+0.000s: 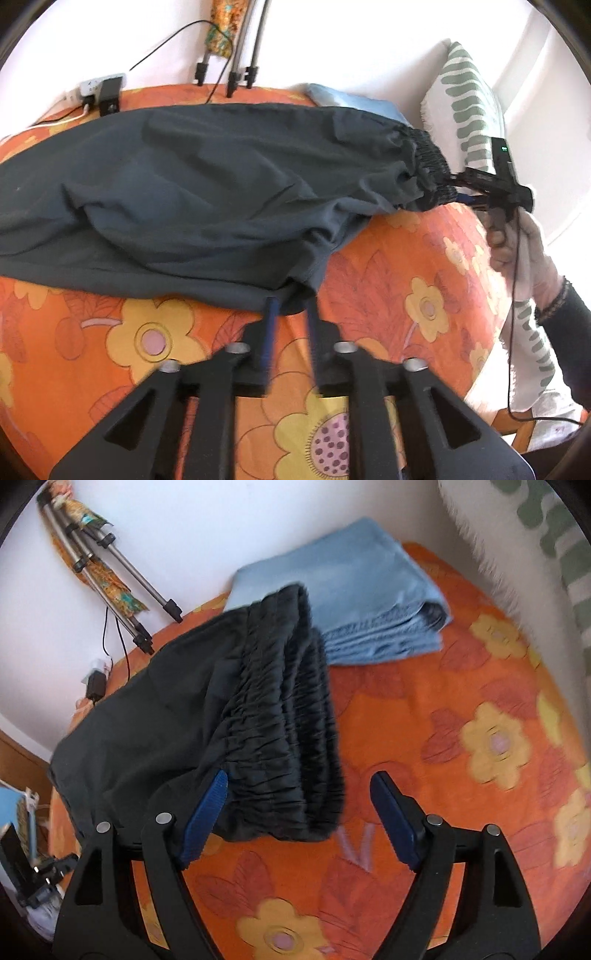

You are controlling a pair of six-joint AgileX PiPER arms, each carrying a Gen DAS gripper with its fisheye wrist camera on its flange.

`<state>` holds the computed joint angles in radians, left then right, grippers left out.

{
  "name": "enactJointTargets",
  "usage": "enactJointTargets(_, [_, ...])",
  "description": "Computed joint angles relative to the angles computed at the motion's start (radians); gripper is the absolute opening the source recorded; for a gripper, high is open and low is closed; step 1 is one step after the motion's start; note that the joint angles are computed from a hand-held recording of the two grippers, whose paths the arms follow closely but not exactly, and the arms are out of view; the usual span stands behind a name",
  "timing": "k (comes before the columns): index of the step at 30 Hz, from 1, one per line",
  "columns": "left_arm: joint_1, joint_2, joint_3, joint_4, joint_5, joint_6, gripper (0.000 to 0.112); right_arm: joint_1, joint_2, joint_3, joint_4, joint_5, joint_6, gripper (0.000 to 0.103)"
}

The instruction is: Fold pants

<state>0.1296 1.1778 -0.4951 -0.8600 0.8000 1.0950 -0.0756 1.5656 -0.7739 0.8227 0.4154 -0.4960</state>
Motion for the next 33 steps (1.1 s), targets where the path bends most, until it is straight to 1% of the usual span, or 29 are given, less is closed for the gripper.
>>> enactJointTargets(1, [-0.011, 0.001, -0.001, -0.005, -0.004, -0.003, 0.029, 0.008, 0.013, -0.002, 0.035, -0.007, -0.011, 0.082])
enactJointTargets(2, [-0.034, 0.009, -0.005, -0.007, -0.016, -0.015, 0.029, 0.015, 0.020, -0.004, 0.049, -0.014, -0.011, 0.082])
enactJointTargets(4, [-0.099, 0.037, -0.017, 0.004, -0.065, -0.060, 0.029, 0.029, 0.038, -0.011, 0.071, -0.034, -0.011, 0.082])
enactJointTargets(6, [-0.139, 0.071, -0.026, 0.001, -0.100, -0.087, 0.029, 0.031, 0.057, -0.022, 0.088, -0.035, 0.000, 0.082])
enactJointTargets(9, [-0.231, 0.093, -0.021, 0.043, -0.228, -0.158, 0.029, 0.030, 0.082, -0.032, 0.128, -0.024, 0.011, 0.082])
enactJointTargets(10, [-0.247, 0.097, -0.018, 0.054, -0.257, -0.171, 0.029, 0.031, 0.084, -0.033, 0.123, -0.024, 0.027, 0.082])
enactJointTargets(12, [-0.250, 0.115, -0.019, 0.027, -0.261, -0.141, 0.029, 0.030, 0.087, -0.030, 0.149, -0.016, 0.008, 0.082])
enactJointTargets(13, [-0.268, 0.112, -0.012, 0.026, -0.286, -0.134, 0.029, 0.040, 0.092, -0.035, 0.128, -0.021, 0.028, 0.082])
enactJointTargets(14, [-0.289, 0.109, -0.008, 0.040, -0.311, -0.139, 0.024, 0.048, 0.095, -0.039, 0.094, -0.027, 0.060, 0.083])
enactJointTargets(15, [-0.298, 0.111, -0.006, 0.040, -0.319, -0.130, 0.006, 0.058, 0.101, -0.042, 0.088, -0.035, 0.069, 0.084])
enactJointTargets(18, [-0.293, 0.104, 0.000, 0.036, -0.314, -0.103, 0.003, 0.075, 0.117, -0.068, 0.066, -0.036, 0.106, 0.083])
enactJointTargets(19, [-0.282, 0.087, 0.004, 0.032, -0.298, -0.086, 0.002, 0.069, 0.124, -0.074, 0.106, -0.022, 0.070, 0.072])
enactJointTargets(20, [-0.286, 0.072, 0.008, 0.043, -0.298, -0.094, 0.002, 0.066, 0.129, -0.079, 0.107, -0.015, 0.074, 0.049])
enactJointTargets(22, [-0.291, 0.021, 0.021, 0.076, -0.293, -0.106, 0.002, 0.043, 0.149, -0.103, 0.138, 0.038, 0.047, 0.028])
enactJointTargets(24, [-0.291, -0.014, 0.027, 0.104, -0.278, -0.114, 0.002, 0.015, 0.149, -0.113, 0.154, 0.074, 0.029, 0.025])
enactJointTargets(26, [-0.290, -0.047, 0.027, 0.137, -0.258, -0.124, 0.002, -0.004, 0.143, -0.133, 0.116, 0.112, 0.055, 0.023])
enactJointTargets(30, [-0.299, -0.096, 0.026, 0.173, -0.222, -0.136, 0.002, -0.033, 0.107, -0.210, -0.068, 0.219, 0.180, 0.021])
enactJointTargets(31, [-0.302, -0.109, 0.029, 0.166, -0.205, -0.130, 0.002, -0.041, 0.087, -0.237, -0.129, 0.254, 0.218, 0.021])
enactJointTargets(33, [-0.321, -0.120, 0.037, 0.153, -0.194, -0.127, 0.002, -0.039, 0.058, -0.273, -0.215, 0.290, 0.275, 0.020])
